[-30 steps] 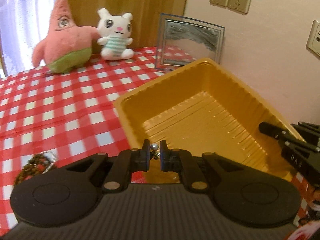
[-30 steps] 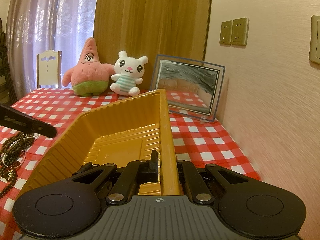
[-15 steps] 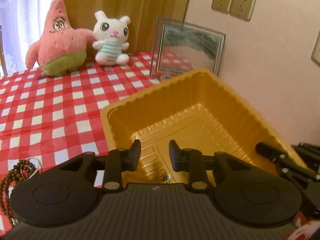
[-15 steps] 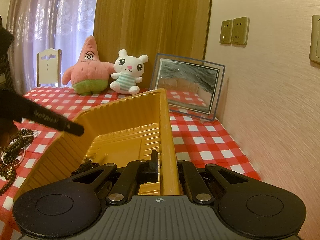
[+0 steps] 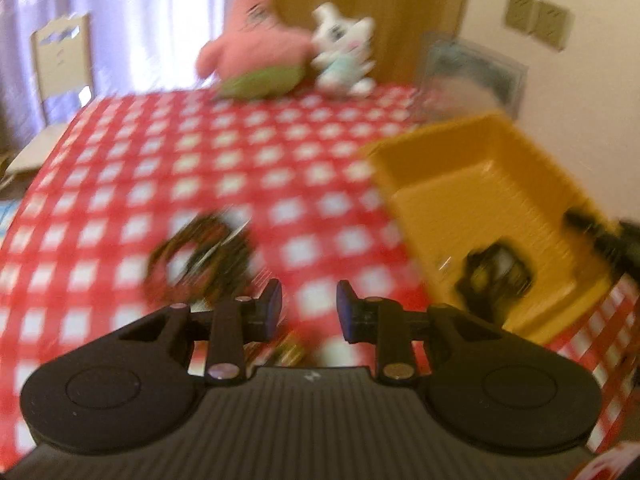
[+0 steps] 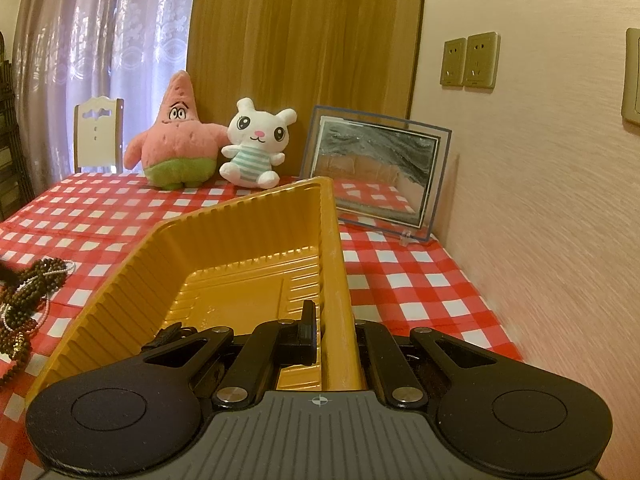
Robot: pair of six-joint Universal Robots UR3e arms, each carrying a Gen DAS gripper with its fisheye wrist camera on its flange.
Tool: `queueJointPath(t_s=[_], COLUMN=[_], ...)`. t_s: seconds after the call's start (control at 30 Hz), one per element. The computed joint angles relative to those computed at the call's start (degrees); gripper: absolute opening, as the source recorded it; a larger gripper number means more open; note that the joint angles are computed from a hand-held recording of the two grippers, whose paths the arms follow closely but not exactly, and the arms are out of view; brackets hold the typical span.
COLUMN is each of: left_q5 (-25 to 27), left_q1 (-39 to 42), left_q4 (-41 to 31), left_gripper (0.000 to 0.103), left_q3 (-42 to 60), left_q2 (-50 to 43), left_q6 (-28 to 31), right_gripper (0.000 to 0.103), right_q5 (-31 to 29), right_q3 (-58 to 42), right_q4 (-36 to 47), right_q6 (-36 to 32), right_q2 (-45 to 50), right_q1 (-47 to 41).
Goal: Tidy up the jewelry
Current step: 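Move the left tool back to the pile and grasp a brown bead strand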
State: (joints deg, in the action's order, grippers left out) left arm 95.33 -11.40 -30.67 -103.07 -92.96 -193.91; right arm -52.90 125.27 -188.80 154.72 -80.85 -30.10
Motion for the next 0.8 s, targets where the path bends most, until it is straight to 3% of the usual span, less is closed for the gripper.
queueJointPath(t_s=[0.23,0.47,0.8], left_q5=[2.27,1.98,2.42], left_q1=[2.47,3.72,2.57], left_q4=[-5.36,-7.6,-1.58], left_gripper=[0.025,0.025,0.025], left_q3=[-11.98,-12.42,-8.53], left_q2=[9.94,11.27,5.6], left_q6=[-4.45,-5.35,2.53], right_gripper=[0.004,0.004,0.004], right_q5=[-0.2,-0.39,-0.72], right_q3=[-0.5,-0.64,-0.49], right_q4=[0.47,0.33,0.05], right_q6=[-0.21,-0.31,-0.26], right_q2=[0.14,0.31,0.46], right_q1=[0.12,0.24,0.42])
